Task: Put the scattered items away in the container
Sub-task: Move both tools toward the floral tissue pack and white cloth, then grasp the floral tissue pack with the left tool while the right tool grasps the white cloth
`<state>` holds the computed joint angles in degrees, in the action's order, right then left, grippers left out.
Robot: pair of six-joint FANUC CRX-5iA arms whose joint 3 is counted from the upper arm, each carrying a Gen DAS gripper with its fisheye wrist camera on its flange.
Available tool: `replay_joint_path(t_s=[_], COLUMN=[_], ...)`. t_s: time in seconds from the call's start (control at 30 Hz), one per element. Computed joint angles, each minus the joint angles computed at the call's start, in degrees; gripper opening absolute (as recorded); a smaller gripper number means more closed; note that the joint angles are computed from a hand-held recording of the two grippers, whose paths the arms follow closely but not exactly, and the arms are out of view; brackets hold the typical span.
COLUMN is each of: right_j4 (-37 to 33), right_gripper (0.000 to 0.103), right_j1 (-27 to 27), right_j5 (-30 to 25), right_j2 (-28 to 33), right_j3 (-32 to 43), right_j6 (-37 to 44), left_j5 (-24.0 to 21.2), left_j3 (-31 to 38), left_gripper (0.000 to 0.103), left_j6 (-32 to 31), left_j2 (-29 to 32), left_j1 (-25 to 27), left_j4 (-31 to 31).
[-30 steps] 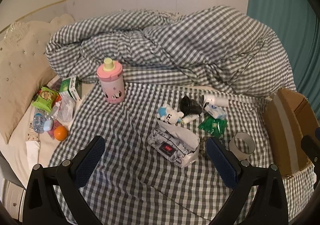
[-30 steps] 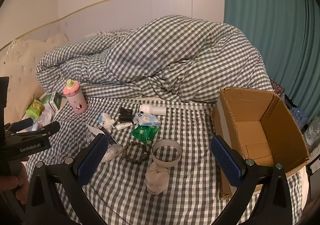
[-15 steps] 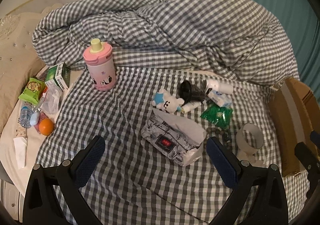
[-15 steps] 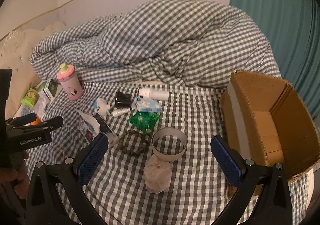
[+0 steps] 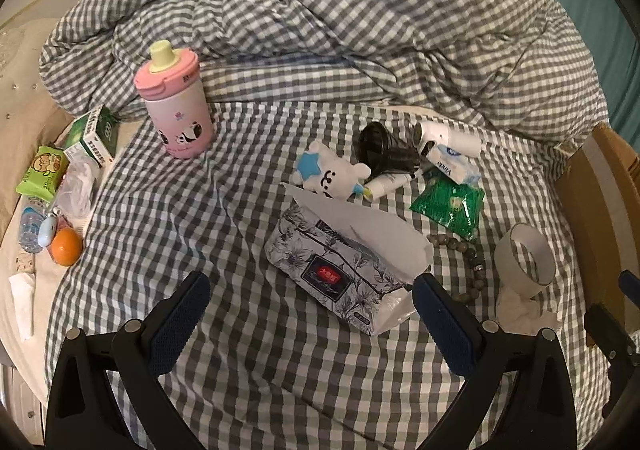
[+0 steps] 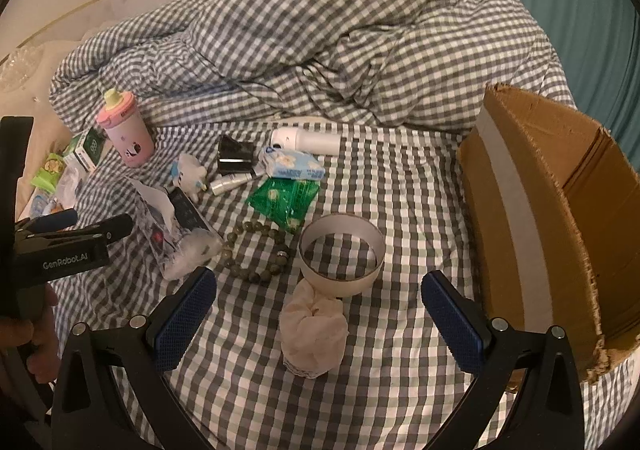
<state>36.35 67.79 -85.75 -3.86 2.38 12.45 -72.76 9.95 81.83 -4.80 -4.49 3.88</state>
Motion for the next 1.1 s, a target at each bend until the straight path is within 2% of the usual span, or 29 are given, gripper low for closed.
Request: replay_joint_path(t_s=[0.7,1.1], right_j4=[-5.68,-8.03], right_gripper=[0.103,0.103], right_j1=[-3.72,-5.63], right_j5=[3.56,6.06], right_j2=[-0.19,-0.10], right_j3=[-4.02,-5.47], right_j6=[0.01,0.88], left_j5=[2.16,4.27], left_j3=[-4.91,-6.08], left_gripper=[0.103,0.103], left_j6=[-0.15,-0.41], left_j2=[3.63,5.61], left_j1=[0.06,0.29], left_j4=[5.20,6.11])
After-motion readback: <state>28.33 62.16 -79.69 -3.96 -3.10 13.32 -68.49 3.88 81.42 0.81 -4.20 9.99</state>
